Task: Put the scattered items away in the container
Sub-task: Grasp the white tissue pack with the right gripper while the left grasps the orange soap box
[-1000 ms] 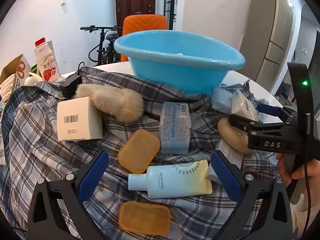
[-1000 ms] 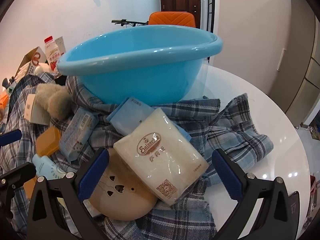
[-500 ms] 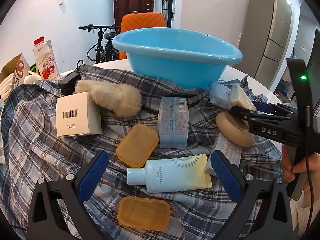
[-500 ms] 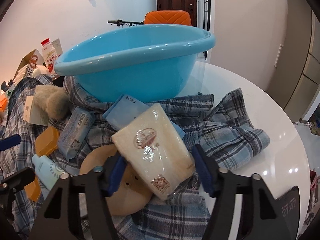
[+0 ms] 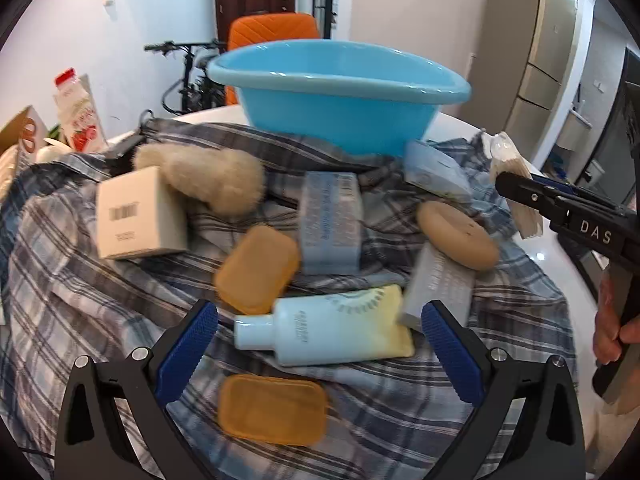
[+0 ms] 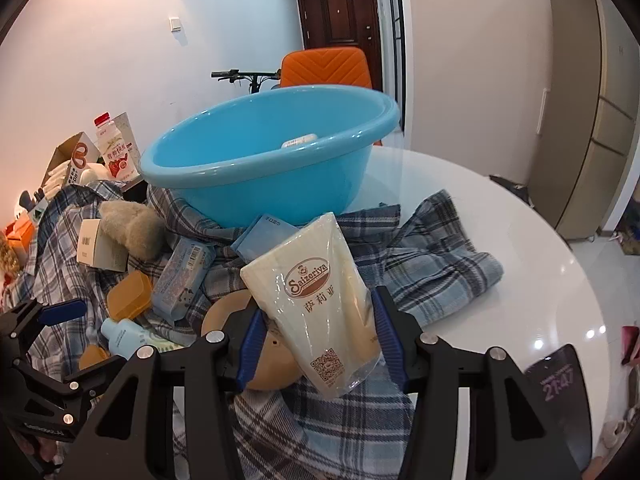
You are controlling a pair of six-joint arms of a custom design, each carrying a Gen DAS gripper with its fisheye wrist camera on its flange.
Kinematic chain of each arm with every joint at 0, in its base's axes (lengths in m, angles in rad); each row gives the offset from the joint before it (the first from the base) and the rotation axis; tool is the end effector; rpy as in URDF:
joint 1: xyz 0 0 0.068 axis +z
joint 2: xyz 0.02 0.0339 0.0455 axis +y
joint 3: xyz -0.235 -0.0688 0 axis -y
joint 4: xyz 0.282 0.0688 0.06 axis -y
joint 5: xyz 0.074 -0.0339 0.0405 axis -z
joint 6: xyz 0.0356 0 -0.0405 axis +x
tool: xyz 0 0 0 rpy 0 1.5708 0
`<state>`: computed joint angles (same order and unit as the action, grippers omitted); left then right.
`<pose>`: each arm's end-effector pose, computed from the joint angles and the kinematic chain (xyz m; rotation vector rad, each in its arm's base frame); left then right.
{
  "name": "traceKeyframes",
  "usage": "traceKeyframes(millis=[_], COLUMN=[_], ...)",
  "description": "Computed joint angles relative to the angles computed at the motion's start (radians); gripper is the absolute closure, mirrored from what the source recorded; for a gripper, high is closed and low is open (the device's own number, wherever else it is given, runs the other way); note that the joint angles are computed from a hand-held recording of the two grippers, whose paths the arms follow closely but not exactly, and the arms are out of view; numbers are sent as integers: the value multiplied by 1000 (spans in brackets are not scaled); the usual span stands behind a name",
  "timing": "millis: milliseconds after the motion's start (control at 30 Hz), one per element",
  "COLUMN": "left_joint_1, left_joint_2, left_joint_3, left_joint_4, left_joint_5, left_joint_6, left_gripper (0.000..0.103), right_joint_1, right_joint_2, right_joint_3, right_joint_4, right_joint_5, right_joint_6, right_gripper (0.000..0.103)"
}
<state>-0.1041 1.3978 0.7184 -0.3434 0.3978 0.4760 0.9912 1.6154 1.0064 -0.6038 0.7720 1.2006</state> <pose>0.2893 -0.0441 0.1233 0.8542 2.3647 -0.3668 0.2020 0.2633 0.1430 0.4087 2.2707 -0.0573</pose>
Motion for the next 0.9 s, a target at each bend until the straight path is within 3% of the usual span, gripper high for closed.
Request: traceKeyframes(millis=[333,567,900], left_joint_1=[98,116,90], left_joint_2=[-34,66,112], left_joint_3=[-50,-24,-33], left_joint_4=[-37,-24,41], left_joint_5=[-7,-61,-92], left_joint_6=[118,174,76], left_gripper=[0,0,6], right_joint_1=[98,119,141], right_joint_2=[9,38,54], right_joint_3=[22,56,73], right_joint_4=[-43,2,0], right_joint_5=[40,48,55], right_joint_6=[60,36,55], right_gripper=[53,53,53])
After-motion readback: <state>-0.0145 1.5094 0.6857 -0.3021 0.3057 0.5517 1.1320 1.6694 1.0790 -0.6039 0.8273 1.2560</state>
